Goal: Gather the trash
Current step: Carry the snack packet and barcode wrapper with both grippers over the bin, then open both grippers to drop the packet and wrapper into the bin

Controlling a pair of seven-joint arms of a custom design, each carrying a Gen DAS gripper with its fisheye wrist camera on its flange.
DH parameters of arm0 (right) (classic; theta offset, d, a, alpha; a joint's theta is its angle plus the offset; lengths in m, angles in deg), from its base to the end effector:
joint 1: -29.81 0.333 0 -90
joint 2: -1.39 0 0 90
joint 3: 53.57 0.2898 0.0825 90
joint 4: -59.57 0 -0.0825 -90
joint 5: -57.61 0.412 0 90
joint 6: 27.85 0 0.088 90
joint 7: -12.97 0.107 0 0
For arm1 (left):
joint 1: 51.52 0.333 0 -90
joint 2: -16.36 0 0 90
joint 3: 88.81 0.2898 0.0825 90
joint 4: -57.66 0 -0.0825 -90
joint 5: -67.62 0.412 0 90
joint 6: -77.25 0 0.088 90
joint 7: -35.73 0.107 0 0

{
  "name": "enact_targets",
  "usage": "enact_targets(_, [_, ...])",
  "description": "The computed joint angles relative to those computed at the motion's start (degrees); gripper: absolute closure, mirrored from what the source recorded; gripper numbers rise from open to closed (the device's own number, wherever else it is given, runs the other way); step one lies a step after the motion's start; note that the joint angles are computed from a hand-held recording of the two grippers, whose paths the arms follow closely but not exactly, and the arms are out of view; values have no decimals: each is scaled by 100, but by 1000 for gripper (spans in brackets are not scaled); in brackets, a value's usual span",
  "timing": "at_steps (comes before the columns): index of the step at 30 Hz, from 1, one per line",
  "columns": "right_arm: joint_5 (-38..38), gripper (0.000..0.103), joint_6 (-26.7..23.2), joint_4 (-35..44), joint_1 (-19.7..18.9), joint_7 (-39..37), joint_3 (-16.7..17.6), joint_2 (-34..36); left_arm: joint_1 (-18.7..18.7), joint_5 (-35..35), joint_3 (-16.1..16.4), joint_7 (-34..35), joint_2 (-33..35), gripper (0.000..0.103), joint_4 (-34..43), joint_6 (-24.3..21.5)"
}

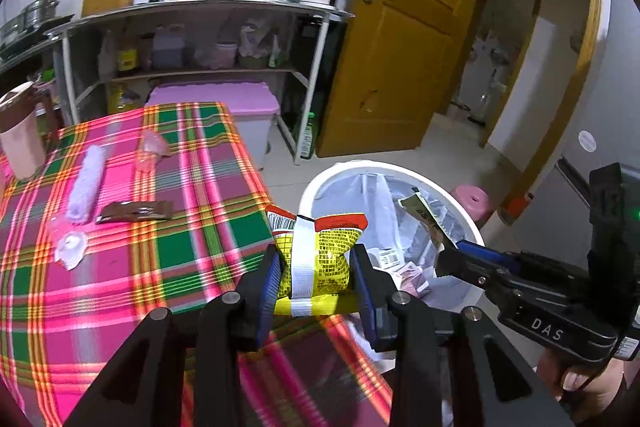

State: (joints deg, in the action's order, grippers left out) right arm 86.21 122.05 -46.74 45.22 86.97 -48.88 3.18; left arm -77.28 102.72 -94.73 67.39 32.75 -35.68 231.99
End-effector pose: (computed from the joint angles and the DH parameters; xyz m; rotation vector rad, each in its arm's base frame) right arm 0.6094 0.2110 0.5468 -1.8756 1.3992 -0.2397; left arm 0.6001 -0.3838 0.5086 -1.8059 1.7518 -1.0228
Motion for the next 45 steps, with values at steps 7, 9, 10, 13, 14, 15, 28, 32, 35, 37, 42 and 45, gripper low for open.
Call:
enact_targets(7, [-293, 78, -4, 21, -140, 352, -89, 94, -71, -482, -55, 710, 635, 68, 770, -45])
enact_targets(9, [-377, 78, -29, 41, -181, 450, -101, 130, -111, -664, -46, 936, 807, 68, 981, -70])
enact_targets(10, [-414, 78, -45, 54, -204, 491, -107, 152, -144, -733, -26, 1018, 870, 68, 1055, -77])
enact_targets(13, [-508, 78, -104, 97, -264, 580, -111, 216, -216, -966, 5, 1308, 1121, 68, 1359, -149])
enact_targets(14, [-540, 78, -128, 118, -282, 606, -111, 241, -230, -1054, 7, 1413, 1208, 68, 1465, -174])
enact_targets(15, [-581, 78, -153, 149, -291, 650, -104, 272, -247, -1130, 19, 1497, 1275, 68, 1545, -199])
enact_targets(28, [-875, 78, -405, 442, -416, 896, -47, 560, -339, -2002, 40, 2315, 2141, 67, 2732, -661])
enact_targets(32, [-894, 78, -388, 442, -435, 910, -28, 558, -364, -2140, 59, 2431, 2261, 67, 2902, -725])
enact_targets(35, [-889, 78, -344, 413, -437, 909, -18, 529, -364, -2232, 57, 2468, 2239, 62, 2853, -689])
enact_targets(37, [-862, 78, -309, 364, -434, 888, -12, 482, -372, -2253, 73, 2478, 2226, 59, 2837, -666])
enact_targets(42, [-782, 78, -252, 253, -416, 810, -14, 359, -398, -2219, 126, 2412, 2035, 59, 2564, -494])
enact_targets(45, [-690, 78, -203, 183, -387, 698, -13, 264, -399, -2182, 147, 2325, 1840, 59, 2290, -346])
